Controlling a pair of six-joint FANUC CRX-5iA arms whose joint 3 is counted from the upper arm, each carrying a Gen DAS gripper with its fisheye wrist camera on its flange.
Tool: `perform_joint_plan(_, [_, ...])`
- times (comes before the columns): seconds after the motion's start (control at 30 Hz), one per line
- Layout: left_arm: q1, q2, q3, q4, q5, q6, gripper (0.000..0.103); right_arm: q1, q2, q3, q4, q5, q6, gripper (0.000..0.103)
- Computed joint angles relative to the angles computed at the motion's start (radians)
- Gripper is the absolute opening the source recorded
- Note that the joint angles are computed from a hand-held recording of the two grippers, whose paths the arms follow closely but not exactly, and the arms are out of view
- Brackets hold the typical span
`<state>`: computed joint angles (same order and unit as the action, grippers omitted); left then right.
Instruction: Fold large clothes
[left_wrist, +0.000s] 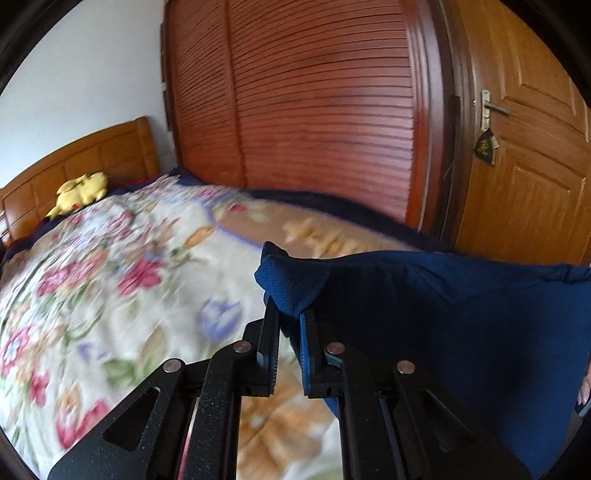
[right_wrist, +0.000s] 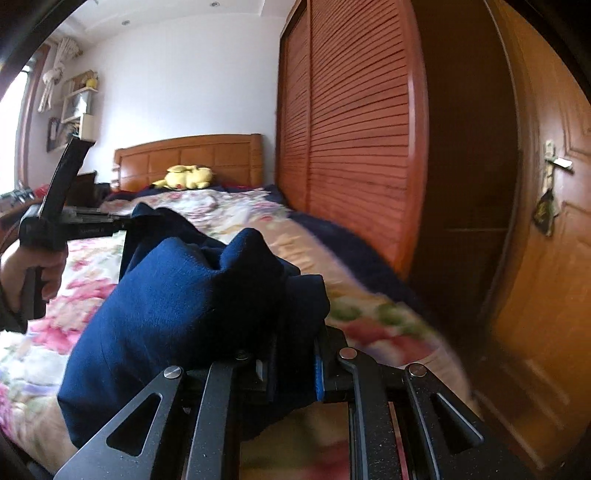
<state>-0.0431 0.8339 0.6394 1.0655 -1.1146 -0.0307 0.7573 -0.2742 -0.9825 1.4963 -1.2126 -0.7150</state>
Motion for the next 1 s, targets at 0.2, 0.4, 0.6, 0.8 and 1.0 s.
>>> perform_joint_plan(0.2, [-0.094,-0.056,-0.097,0.055,0.033,-0.049,0.010,0.087,-0.057,-0.030,-0.127,-0.158,0.017,0.015])
perform_joint_plan(0.4, [-0.155,-0.088,-0.148,0.070,0.046,-0.073,0.010,0.189,-0.064,-0.042,-0.265,-0.321,-0.032,0.015])
perform_joint_plan(0.6, [-0.157,-0.082,-0.165,-0.052,0.088,-0.070,0.013,0.160,-0.026,-0.048,-0.341,-0.199,-0.164,0.018])
perform_joint_plan(0.8, [-0.094,-0.037,-0.099,-0.120,-0.051,-0.070,0.015,0.241,-0.006,0.021,-0.477,-0.295,-0.197,0.040])
perform_joint_plan(1.0, [-0.037,-0.063,-0.154,-0.076,-0.139,-0.160,0.040,0.342,0.052,0.150,-0.547,-0.503,-0.149,0.054])
